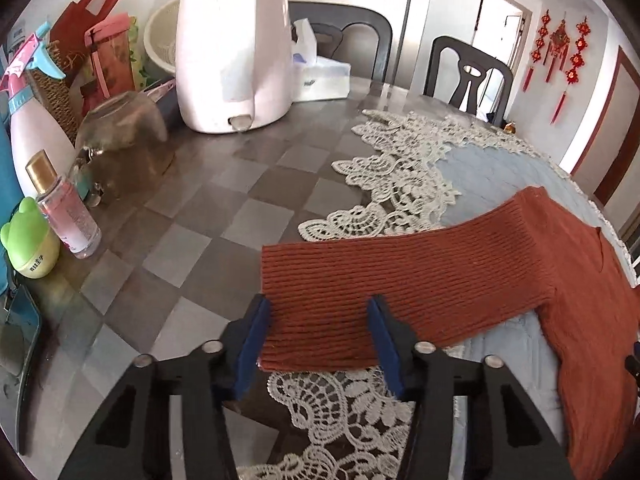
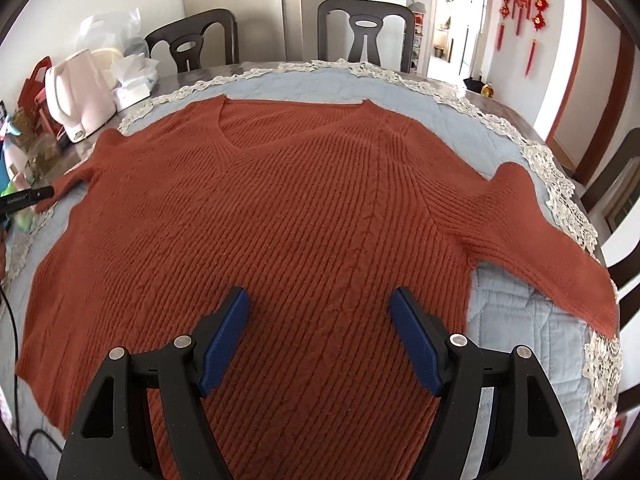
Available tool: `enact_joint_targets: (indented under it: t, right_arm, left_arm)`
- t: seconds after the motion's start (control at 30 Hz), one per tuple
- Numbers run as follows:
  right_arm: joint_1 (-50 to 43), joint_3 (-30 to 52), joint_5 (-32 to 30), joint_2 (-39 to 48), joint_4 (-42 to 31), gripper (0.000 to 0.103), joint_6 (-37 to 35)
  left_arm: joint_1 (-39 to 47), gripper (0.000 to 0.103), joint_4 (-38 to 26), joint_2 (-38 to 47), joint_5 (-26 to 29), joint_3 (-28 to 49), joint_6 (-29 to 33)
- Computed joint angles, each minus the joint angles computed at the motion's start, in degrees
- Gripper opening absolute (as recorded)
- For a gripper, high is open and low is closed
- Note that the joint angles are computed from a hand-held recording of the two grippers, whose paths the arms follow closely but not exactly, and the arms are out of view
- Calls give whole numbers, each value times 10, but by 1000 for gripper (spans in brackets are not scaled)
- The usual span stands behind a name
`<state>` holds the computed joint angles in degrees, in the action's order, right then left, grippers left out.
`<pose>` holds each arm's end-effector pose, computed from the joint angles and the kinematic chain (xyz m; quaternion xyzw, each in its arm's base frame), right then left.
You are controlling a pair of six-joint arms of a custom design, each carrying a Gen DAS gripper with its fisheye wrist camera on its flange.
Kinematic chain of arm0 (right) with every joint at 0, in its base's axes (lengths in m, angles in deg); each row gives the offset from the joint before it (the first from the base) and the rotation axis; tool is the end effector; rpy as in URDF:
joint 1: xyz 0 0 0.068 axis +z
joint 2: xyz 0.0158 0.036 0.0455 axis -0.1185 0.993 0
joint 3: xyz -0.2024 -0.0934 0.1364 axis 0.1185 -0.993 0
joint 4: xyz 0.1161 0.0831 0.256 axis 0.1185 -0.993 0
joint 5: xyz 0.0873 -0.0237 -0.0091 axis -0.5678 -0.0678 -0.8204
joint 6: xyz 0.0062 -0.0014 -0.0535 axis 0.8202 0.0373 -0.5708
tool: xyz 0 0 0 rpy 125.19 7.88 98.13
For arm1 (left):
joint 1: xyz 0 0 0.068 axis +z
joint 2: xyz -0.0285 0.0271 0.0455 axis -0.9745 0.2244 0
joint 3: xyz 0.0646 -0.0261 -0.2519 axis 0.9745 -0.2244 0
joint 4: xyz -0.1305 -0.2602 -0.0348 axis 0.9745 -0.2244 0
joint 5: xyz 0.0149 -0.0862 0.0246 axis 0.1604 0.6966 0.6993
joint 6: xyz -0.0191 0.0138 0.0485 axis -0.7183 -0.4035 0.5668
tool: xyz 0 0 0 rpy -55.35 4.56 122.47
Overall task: Fold small clothes
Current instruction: 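Move the left tool to the sweater's sleeve cuff and grasp it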
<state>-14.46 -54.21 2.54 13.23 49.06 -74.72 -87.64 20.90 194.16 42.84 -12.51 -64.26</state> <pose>0.1924 -0.0296 0.1898 0.1459 0.9366 -0.0485 0.3149 0.4210 -0.0822 0.1736 0.0971 0.9379 -0.0757 0.3243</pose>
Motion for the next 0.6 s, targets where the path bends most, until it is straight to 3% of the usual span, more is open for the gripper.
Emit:
enact_joint_targets:
  t: [0.2, 0.37, 0.6]
  right_arm:
    - [-6, -2, -4, 2, 5, 73, -4]
    - [-6, -2, -6, 3, 7, 74, -4]
    - [-7, -3, -6, 3, 7, 74, -4]
  left_arm:
    - [3, 35, 6, 5, -1, 4, 2]
    - [11, 9, 10, 12, 14, 8, -1]
    - [14, 9, 4, -32, 80, 10, -15]
